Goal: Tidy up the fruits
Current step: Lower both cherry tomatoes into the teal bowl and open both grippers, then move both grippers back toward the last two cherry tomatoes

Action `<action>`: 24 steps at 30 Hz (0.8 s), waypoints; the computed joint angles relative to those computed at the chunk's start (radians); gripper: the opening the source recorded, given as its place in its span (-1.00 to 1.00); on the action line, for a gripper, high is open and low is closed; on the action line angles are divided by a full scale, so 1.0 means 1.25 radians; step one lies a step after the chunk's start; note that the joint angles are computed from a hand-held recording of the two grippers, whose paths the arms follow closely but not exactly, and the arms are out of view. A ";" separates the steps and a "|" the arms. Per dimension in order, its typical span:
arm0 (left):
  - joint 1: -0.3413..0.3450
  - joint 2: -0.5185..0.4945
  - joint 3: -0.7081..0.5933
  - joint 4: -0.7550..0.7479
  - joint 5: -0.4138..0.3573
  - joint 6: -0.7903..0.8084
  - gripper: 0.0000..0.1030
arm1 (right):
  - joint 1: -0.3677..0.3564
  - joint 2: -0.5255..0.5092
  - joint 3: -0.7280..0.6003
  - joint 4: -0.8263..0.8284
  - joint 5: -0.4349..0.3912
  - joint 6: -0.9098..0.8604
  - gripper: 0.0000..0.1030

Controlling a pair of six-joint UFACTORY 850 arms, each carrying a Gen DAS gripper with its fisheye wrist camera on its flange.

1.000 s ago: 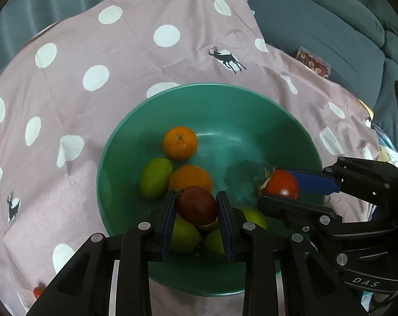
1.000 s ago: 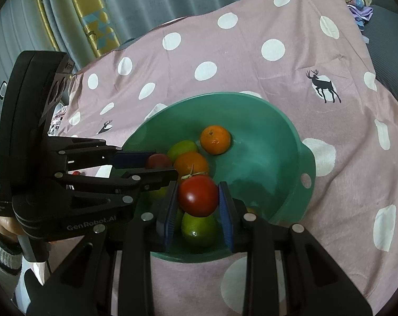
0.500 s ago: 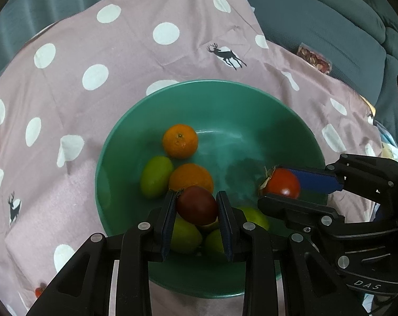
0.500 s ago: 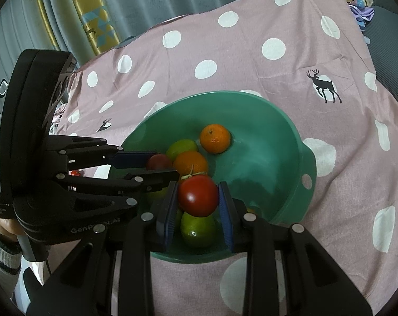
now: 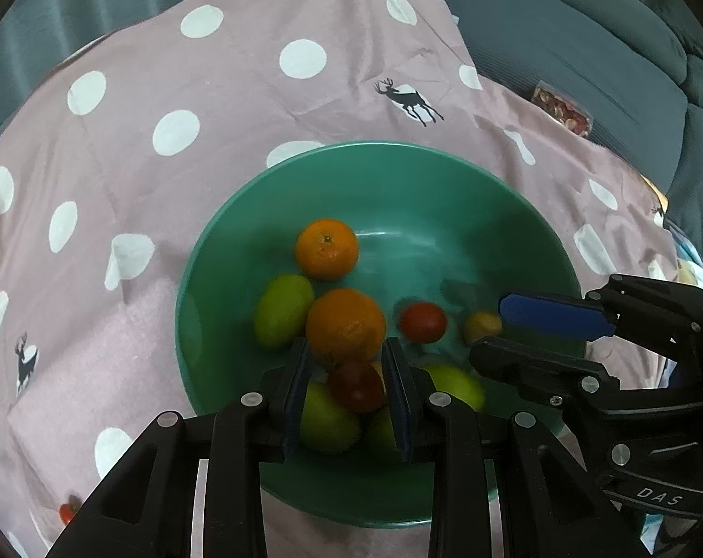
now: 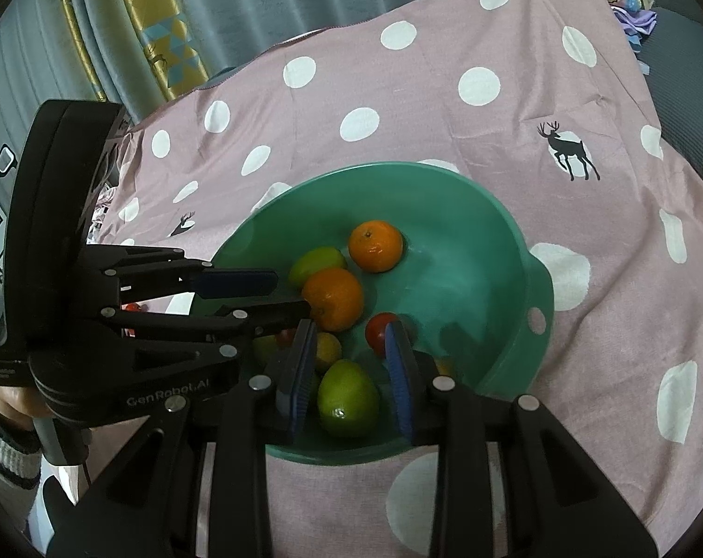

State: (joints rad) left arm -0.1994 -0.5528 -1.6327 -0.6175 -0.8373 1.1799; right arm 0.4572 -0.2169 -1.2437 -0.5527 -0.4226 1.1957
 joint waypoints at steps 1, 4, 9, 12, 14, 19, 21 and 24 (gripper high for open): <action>0.001 0.001 0.001 -0.004 0.000 0.002 -0.41 | -0.001 0.000 0.001 0.000 0.001 0.001 -0.38; 0.005 0.007 0.005 -0.010 0.010 0.003 -0.26 | 0.001 0.003 0.004 -0.011 0.002 0.019 -0.38; 0.025 0.032 0.028 -0.050 0.021 0.014 0.23 | 0.009 0.021 0.015 -0.061 0.004 0.081 -0.20; 0.041 0.059 0.055 -0.073 0.038 0.028 0.38 | 0.020 0.033 0.018 -0.100 -0.002 0.121 -0.06; 0.055 0.077 0.074 -0.091 0.048 0.040 0.52 | 0.029 0.041 0.020 -0.121 -0.004 0.140 -0.02; 0.096 0.104 0.111 -0.090 0.053 0.025 0.55 | 0.048 0.051 0.021 -0.133 0.000 0.159 0.20; 0.114 0.114 0.126 -0.082 0.058 0.009 0.56 | 0.056 0.048 0.015 -0.131 -0.004 0.158 0.20; 0.137 0.129 0.145 -0.085 0.051 0.004 0.56 | 0.068 0.044 0.008 -0.126 -0.003 0.161 0.20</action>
